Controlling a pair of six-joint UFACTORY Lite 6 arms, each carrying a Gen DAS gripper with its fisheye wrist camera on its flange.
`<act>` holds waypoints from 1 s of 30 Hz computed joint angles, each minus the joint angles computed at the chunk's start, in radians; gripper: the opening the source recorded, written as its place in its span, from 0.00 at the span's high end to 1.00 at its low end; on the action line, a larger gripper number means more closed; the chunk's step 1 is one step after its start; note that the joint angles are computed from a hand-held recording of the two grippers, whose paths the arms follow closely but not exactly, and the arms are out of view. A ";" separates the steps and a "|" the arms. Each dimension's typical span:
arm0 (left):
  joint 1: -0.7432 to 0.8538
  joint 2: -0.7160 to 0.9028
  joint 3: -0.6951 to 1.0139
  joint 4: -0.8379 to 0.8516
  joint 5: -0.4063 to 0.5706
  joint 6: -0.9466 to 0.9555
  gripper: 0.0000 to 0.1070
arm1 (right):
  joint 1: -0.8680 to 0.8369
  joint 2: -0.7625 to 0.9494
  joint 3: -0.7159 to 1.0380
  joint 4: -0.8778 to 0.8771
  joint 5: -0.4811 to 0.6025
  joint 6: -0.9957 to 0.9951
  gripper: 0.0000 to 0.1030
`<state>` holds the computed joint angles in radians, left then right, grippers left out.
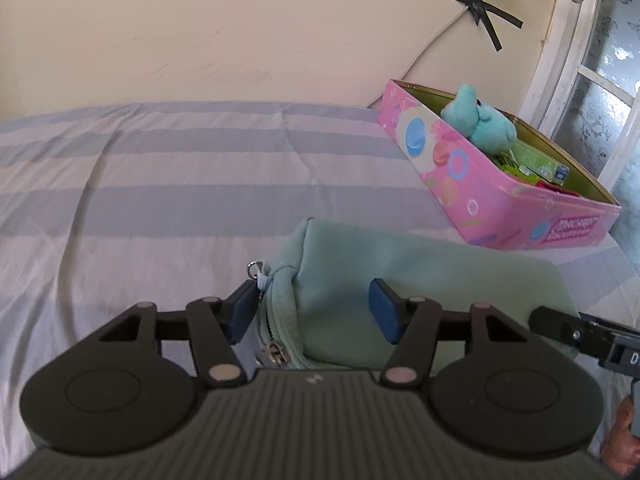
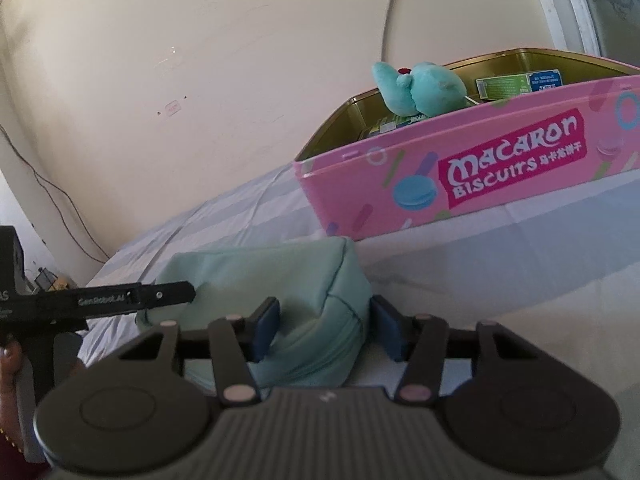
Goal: Organize objects
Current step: 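Lift the teal pencil case with the right gripper while the left gripper closes on it, then carry the pencil case into the pink tin and open both grippers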
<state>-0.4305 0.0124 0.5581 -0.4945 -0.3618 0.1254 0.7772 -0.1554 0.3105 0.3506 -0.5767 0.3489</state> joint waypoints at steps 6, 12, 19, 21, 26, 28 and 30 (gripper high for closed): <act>-0.057 -0.093 -0.090 -0.116 -0.016 0.085 0.41 | 0.051 -0.084 -0.062 0.095 0.017 -0.057 0.51; -0.098 -0.102 -0.106 -0.219 -0.049 0.171 0.35 | 0.095 -0.120 -0.087 0.186 0.011 -0.105 0.50; -0.079 -0.076 -0.089 -0.235 -0.058 0.189 0.20 | 0.110 -0.116 -0.085 0.220 0.005 -0.129 0.48; -0.067 -0.071 -0.085 -0.201 -0.051 0.161 0.19 | 0.106 -0.114 -0.085 0.216 0.005 -0.129 0.47; -0.060 -0.051 -0.076 -0.152 -0.058 0.123 0.19 | 0.116 -0.090 -0.071 0.236 -0.008 -0.165 0.43; -0.055 -0.046 -0.076 -0.124 -0.061 0.101 0.18 | 0.144 -0.069 -0.055 0.294 -0.020 -0.222 0.41; -0.050 -0.042 -0.076 -0.101 -0.063 0.083 0.18 | 0.172 -0.047 -0.037 0.349 -0.033 -0.274 0.39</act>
<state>-0.4807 -0.0293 0.4820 -0.5958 -0.4250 0.2081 0.9488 -0.2023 0.2737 0.6992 -0.6102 0.0746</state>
